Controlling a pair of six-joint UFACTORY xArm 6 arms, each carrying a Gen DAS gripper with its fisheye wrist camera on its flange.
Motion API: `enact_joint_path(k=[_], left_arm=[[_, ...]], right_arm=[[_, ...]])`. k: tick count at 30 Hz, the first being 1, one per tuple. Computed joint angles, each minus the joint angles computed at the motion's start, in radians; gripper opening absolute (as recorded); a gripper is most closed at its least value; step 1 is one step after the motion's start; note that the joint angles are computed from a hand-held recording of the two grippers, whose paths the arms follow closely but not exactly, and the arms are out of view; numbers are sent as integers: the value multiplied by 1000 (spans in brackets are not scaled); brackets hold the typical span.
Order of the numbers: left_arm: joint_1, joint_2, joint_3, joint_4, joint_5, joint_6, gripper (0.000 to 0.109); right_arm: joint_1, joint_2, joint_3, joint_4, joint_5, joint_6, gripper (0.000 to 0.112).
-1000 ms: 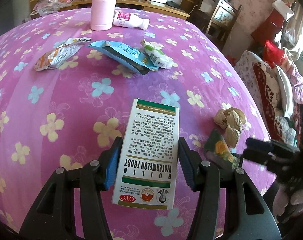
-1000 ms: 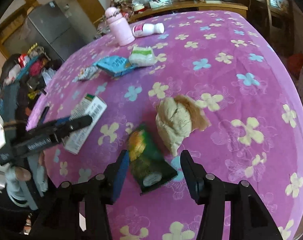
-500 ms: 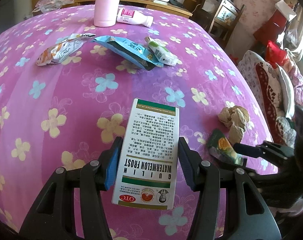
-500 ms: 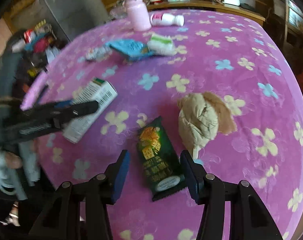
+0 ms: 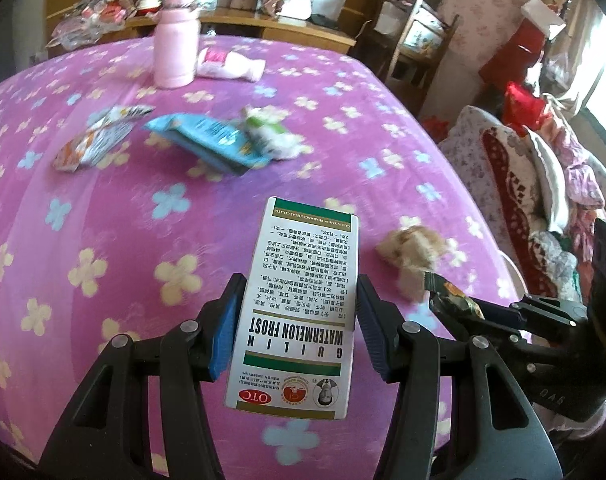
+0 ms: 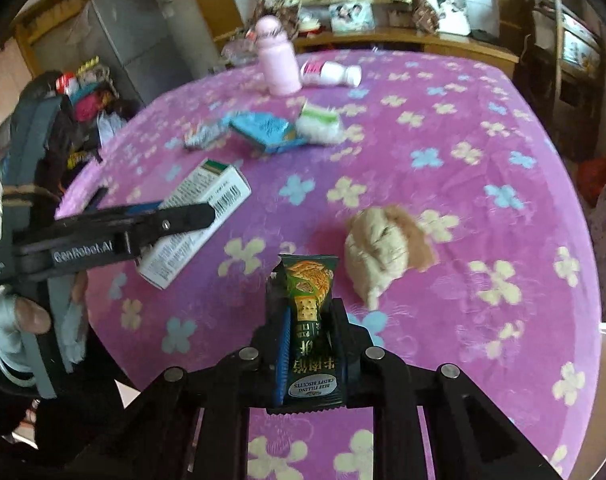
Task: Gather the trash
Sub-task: 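Lift the snack packet and box and turn toward the white bucket, then lower the snack packet into the bucket and open the right tool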
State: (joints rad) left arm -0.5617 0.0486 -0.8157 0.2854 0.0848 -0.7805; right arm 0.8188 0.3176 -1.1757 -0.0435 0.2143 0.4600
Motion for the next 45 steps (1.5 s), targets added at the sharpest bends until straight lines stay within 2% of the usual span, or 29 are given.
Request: enact_joint_path(k=[6, 17, 20, 32, 45], left_arm=[[-64, 48, -94, 0, 21, 7, 52], [-206, 217, -362, -119, 103, 162, 52], [-234, 264, -433, -152, 128, 204, 52], [-325, 463, -730, -231, 248, 327, 53], [-376, 652, -1012, -309, 366, 416, 53]], right_arm=[[-38, -120, 116, -186, -28, 194, 17], [-168, -372, 370, -490, -29, 533, 17], [-207, -439, 435, -536, -16, 585, 17], [-349, -654, 671, -582, -6, 682, 17], [-447, -736, 800, -552, -21, 675, 17]])
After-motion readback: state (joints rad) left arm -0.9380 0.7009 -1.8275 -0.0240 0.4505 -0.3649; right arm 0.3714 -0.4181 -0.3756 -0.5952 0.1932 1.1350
